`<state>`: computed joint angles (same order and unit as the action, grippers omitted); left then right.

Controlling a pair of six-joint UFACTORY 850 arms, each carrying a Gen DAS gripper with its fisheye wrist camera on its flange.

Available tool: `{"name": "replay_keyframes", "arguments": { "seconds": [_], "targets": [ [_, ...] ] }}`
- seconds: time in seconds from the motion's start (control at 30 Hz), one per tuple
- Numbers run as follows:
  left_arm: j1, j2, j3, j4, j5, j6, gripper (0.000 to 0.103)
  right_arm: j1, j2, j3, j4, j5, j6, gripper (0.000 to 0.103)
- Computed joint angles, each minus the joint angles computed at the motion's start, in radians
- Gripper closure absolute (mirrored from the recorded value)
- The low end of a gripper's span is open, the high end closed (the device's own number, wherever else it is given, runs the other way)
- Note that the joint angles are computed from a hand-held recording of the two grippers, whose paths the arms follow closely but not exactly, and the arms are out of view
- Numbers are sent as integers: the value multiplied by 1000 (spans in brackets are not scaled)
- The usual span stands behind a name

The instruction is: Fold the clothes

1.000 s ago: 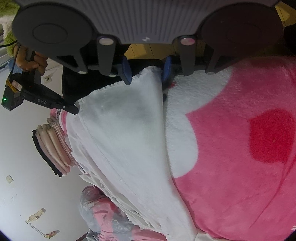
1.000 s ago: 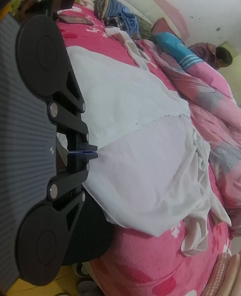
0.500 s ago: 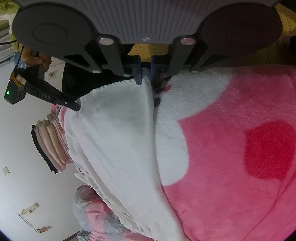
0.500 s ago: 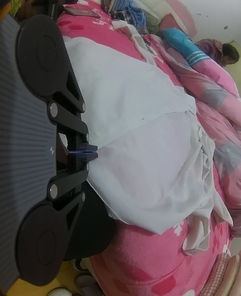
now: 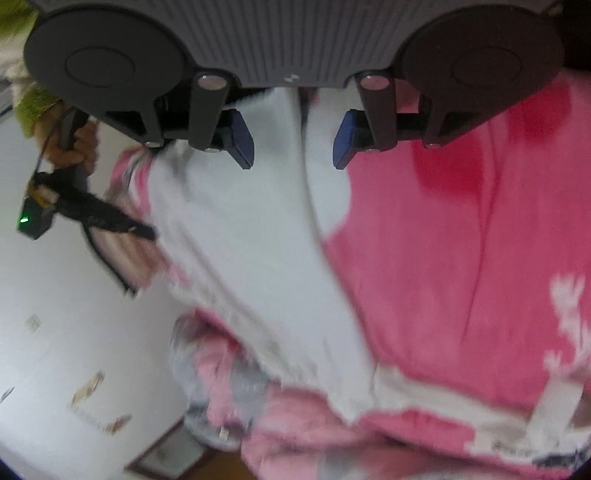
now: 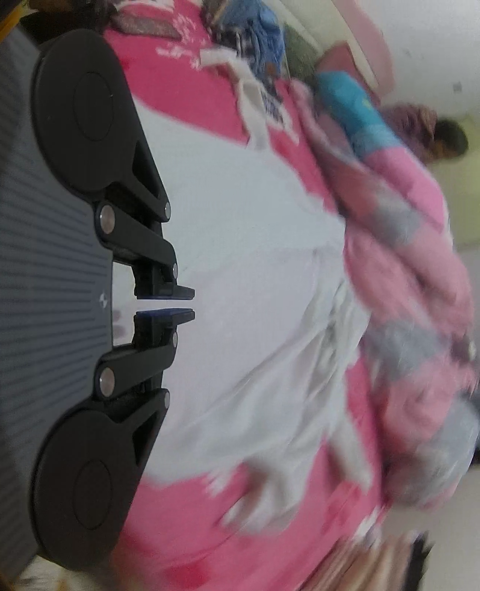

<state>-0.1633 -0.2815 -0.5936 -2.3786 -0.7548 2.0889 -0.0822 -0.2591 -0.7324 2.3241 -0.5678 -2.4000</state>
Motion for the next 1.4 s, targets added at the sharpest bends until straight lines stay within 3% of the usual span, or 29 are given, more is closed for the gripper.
{"name": "replay_keyframes", "arguments": {
  "seconds": [0.2, 0.37, 0.57, 0.67, 0.8, 0.93, 1.07, 1.2, 1.3, 1.4],
  "targets": [
    [-50, -92, -118, -169, -5, 157, 57, 90, -193, -291, -336, 20, 241, 97],
    [-78, -177, -210, -139, 95, 153, 62, 164, -386, -549, -600, 37, 474, 97],
    [-47, -206, -216, -78, 64, 80, 73, 211, -557, -759, -786, 106, 585, 97],
    [-24, -214, -211, -31, 28, 30, 76, 198, -600, -809, -758, 141, 559, 103],
    [-23, -217, -202, -39, 9, 61, 76, 184, -591, -826, -758, 218, 628, 98],
    [-30, -222, -201, -64, -1, 106, 76, 195, -590, -854, -798, 186, 619, 97],
    [-28, -229, -194, -74, -28, 116, 76, 209, -678, -987, -965, 158, 825, 97],
    [-20, -237, -193, -60, -54, 105, 75, 206, -739, -1073, -1071, 215, 1040, 97],
    [-12, -232, -184, -58, -78, 96, 65, 188, -686, -1003, -894, 180, 939, 93],
    [-19, -195, -154, -145, -70, 166, 52, 165, -626, -901, -720, 32, 788, 79]
  ]
}}
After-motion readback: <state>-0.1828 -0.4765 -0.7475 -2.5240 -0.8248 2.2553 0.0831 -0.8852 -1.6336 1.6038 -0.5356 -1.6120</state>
